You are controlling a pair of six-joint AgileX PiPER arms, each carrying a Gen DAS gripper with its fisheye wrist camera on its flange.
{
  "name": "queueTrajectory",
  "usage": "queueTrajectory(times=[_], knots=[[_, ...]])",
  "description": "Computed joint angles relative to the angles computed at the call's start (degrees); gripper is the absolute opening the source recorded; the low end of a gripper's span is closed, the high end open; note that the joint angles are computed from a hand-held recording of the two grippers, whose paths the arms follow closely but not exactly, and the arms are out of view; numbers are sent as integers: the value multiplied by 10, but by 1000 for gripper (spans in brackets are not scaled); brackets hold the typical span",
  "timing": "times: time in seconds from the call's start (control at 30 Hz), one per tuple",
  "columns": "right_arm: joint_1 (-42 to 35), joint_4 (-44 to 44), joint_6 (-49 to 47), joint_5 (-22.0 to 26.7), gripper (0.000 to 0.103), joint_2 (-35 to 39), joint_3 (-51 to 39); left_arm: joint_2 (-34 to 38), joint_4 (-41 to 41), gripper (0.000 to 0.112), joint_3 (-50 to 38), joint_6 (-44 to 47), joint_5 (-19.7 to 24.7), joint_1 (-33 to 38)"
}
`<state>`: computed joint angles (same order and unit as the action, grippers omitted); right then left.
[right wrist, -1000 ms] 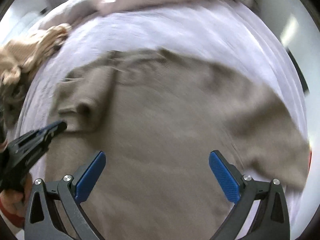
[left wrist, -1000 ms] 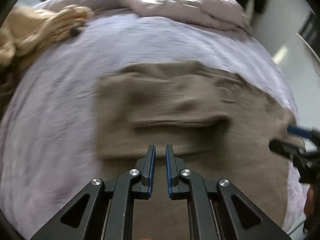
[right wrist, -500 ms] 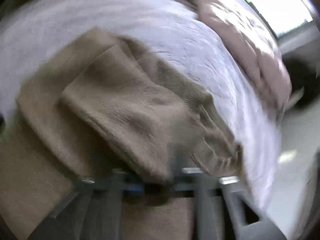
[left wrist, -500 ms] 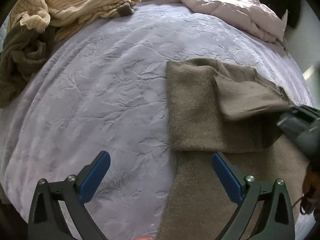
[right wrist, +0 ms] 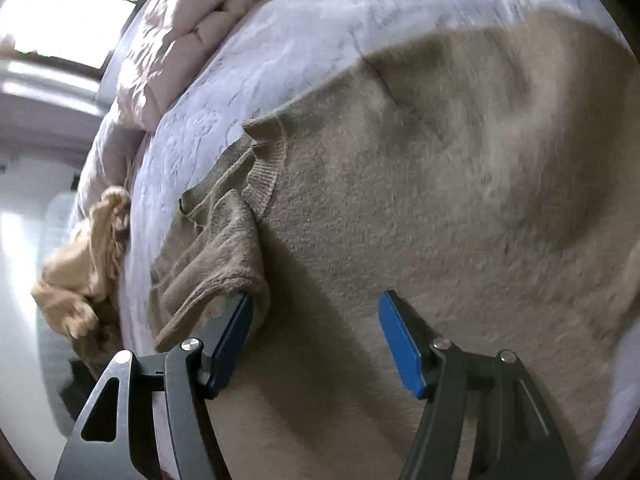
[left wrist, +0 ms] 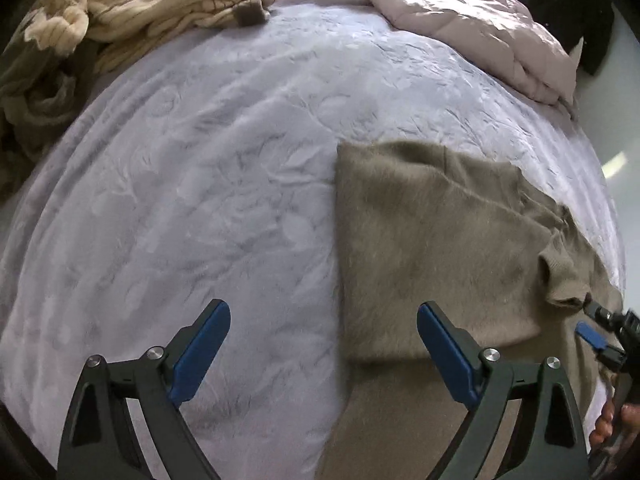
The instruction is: Fold small clothes
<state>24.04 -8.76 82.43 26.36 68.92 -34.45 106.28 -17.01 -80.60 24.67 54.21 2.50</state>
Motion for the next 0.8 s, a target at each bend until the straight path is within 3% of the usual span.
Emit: queueTrajectory(times=[0.07,0.2,0.27,0.33,0.37,0.43,0.53,0.6,0.67,0.73,0.8], knots=[[1,-15,-68,55,70,47,-56,-4,8,96,6,-6,-10,-6],[91,-159,-168,279,70,214,-256,-18,52,96,38,-27,-26,-30],[142,-235,-214,350,67,282,-326,-22,62,96,50,-35,-35,-38],[170,-278,-257,380,33,323,-369,-27,65,96,52,-38,-36,-35],[170,-275,-260,371,9,321,-372,-26,63,96,50,-37,-37,-33],[146,-266,-199,307,9,253,-320,-21,63,96,40,-37,-40,-28],[64,-193,-50,135,9,99,-168,4,59,96,9,-38,-31,-19],[-16,-85,-1,21,14,25,-53,14,65,96,-2,-52,-30,-17],[-65,29,-33,-74,15,-17,45,13,65,96,-2,-54,-30,-17],[-85,120,-114,-82,15,-23,75,12,70,96,1,-54,-30,-24],[-98,149,-146,-91,18,-39,89,12,74,96,-2,-54,-32,-38]])
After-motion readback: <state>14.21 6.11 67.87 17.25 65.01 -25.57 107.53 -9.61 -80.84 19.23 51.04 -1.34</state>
